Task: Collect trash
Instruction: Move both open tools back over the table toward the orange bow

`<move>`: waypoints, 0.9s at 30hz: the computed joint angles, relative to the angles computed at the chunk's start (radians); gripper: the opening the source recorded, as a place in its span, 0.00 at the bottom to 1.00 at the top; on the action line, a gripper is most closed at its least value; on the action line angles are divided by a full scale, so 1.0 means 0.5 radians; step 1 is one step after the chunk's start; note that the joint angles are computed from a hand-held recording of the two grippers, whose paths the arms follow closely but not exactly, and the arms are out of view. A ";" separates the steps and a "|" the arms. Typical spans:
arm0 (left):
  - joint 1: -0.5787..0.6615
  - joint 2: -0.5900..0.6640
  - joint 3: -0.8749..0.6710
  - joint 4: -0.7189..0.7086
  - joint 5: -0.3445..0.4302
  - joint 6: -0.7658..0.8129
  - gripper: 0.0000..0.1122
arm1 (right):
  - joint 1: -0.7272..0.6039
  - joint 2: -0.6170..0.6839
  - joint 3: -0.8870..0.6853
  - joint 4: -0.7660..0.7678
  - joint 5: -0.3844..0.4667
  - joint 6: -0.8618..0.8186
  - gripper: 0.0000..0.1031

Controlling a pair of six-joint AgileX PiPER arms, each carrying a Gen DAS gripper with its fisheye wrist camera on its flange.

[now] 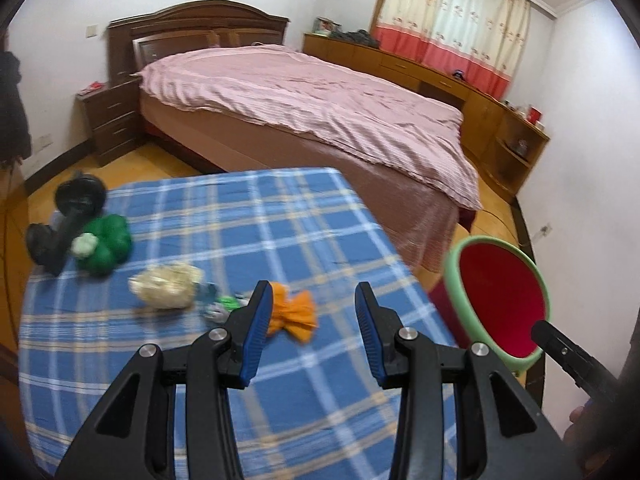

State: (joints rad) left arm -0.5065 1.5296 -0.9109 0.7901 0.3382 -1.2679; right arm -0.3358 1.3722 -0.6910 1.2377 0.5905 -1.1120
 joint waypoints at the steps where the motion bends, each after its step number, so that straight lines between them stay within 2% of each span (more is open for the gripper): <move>1: 0.044 -0.025 0.021 -0.024 0.000 0.043 0.38 | 0.041 -0.004 -0.001 -0.009 -0.022 0.019 0.61; 8: 0.296 -0.130 0.132 -0.139 -0.017 0.296 0.38 | 0.384 0.032 -0.090 -0.177 -0.202 0.263 0.63; 12: 0.437 -0.099 0.159 -0.285 -0.089 0.473 0.38 | 0.585 0.102 -0.166 -0.277 -0.312 0.399 0.66; 16: 0.563 -0.009 0.159 -0.488 -0.180 0.695 0.39 | 0.723 0.187 -0.223 -0.329 -0.382 0.480 0.68; 17: 0.590 0.018 0.160 -0.500 -0.200 0.713 0.43 | 0.750 0.213 -0.236 -0.327 -0.395 0.488 0.68; 20: 0.663 0.106 0.160 -0.488 -0.268 0.701 0.45 | 0.802 0.300 -0.281 -0.329 -0.411 0.517 0.69; 27: 0.816 0.350 0.091 -0.909 -0.388 1.131 0.49 | 0.888 0.487 -0.370 -0.392 -0.467 0.627 0.70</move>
